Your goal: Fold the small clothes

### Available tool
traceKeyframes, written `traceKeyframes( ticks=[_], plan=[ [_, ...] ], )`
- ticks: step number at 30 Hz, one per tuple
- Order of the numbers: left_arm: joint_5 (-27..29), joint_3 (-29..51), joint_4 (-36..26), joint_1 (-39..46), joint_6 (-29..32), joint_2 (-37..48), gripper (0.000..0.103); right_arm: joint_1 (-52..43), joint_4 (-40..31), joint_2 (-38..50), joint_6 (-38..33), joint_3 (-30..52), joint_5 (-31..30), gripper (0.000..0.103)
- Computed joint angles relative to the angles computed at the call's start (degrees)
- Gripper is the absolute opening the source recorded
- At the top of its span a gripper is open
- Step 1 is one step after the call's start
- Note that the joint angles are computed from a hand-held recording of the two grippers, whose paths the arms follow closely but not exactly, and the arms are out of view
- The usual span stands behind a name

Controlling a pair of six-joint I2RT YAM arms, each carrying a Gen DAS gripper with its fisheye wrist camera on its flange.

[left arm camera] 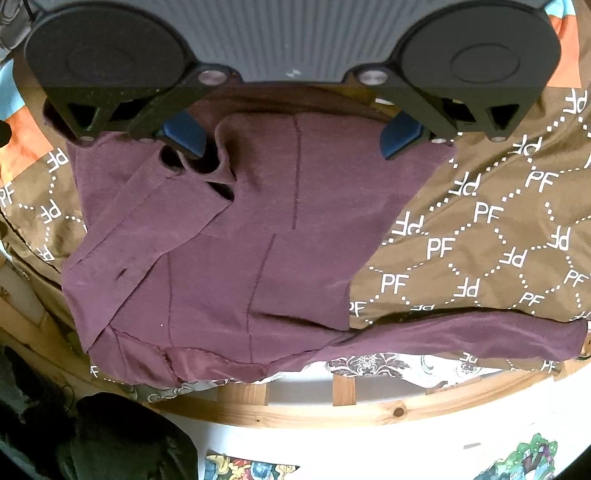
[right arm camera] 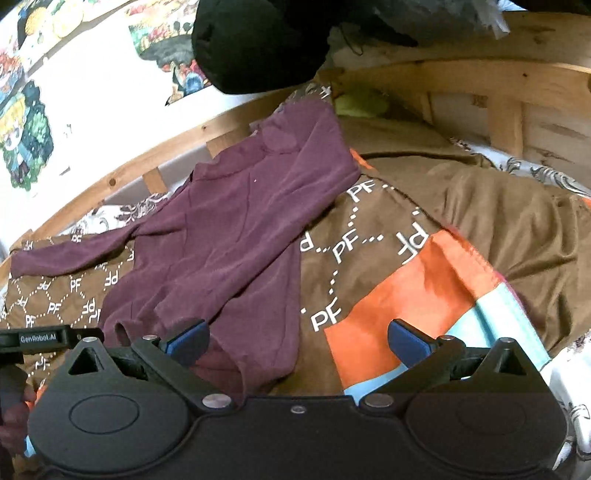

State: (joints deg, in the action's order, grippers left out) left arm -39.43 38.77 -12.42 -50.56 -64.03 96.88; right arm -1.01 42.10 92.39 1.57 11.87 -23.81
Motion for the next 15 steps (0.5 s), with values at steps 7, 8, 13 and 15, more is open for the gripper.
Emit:
traceKeyframes(
  ticks=[7, 8, 13, 15],
  plan=[
    [0.37, -0.49, 0.71, 0.35, -0.17, 0.14, 0.102, 1.55, -0.87, 0.11, -1.92, 0.07, 1.11, 0.102],
    [0.4, -0.44, 0.62, 0.35, -0.16, 0.15, 0.102, 1.6, -1.1, 0.01, -1.94, 0.1, 1.19, 0.102],
    [0.2, -0.35, -0.03, 0.43, -0.49, 0.1, 0.102, 1.57, -1.39, -0.36, -1.75, 0.13, 1.56, 0.102],
    [0.08, -0.47, -0.44, 0.52, -0.7, -0.1, 0.102, 1.32, -1.23, -0.18, -1.97, 0.22, 1.32, 0.102]
  ],
)
